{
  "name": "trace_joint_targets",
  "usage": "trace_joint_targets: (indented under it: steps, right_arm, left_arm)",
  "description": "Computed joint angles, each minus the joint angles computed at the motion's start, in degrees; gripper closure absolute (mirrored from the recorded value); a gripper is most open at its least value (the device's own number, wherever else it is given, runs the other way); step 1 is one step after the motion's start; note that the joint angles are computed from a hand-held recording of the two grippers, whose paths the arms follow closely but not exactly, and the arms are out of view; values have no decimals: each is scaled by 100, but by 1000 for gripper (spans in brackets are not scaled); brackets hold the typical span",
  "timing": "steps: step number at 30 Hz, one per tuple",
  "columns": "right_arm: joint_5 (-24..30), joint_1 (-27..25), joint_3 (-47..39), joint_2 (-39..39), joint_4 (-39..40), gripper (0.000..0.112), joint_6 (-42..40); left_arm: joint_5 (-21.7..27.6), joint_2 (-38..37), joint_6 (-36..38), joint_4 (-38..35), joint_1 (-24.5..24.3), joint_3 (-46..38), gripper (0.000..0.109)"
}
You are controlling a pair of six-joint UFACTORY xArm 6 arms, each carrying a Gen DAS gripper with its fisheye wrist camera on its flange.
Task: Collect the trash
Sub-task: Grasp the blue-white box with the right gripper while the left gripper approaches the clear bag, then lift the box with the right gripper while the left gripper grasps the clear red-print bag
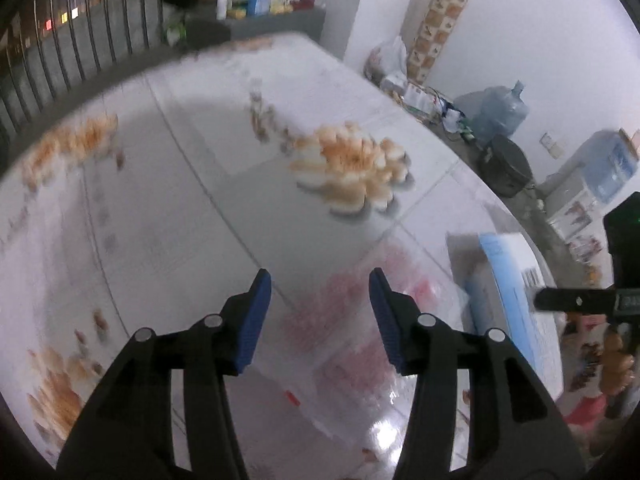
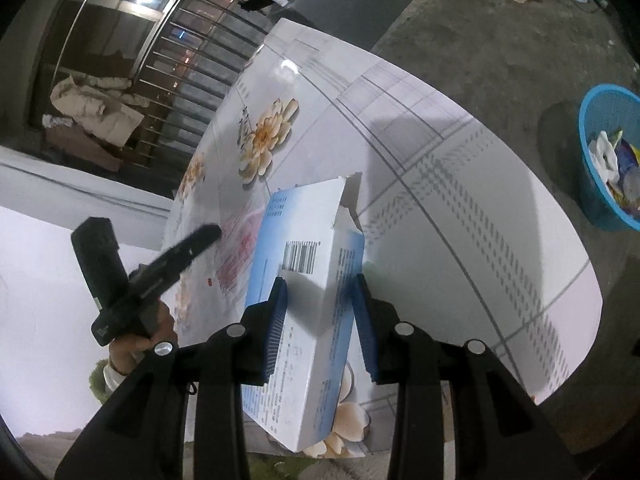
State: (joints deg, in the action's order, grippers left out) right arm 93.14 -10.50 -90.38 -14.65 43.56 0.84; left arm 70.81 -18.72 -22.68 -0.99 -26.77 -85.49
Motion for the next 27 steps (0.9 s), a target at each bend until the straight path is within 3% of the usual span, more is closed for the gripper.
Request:
trace_joint_targets:
  steps: [10,15,21,27]
  right_arm:
    - [-77,272,-226,183,-178,79,-14]
    - [-208,459,-314,184,-430,79,36]
    - [-396,606,-404,19,-800,78,75]
    - [-531,851,-508,-108,-1314,63,28]
  left_arm:
    - [12,-1170,-287,-1070,-77,1006,63]
    - [100,-1454,-707,-691,-241,1135,61]
    - [220,-1541,-979,-976,196,1240,60]
    - [7,-1560,-1162,-1163,355,1355,60]
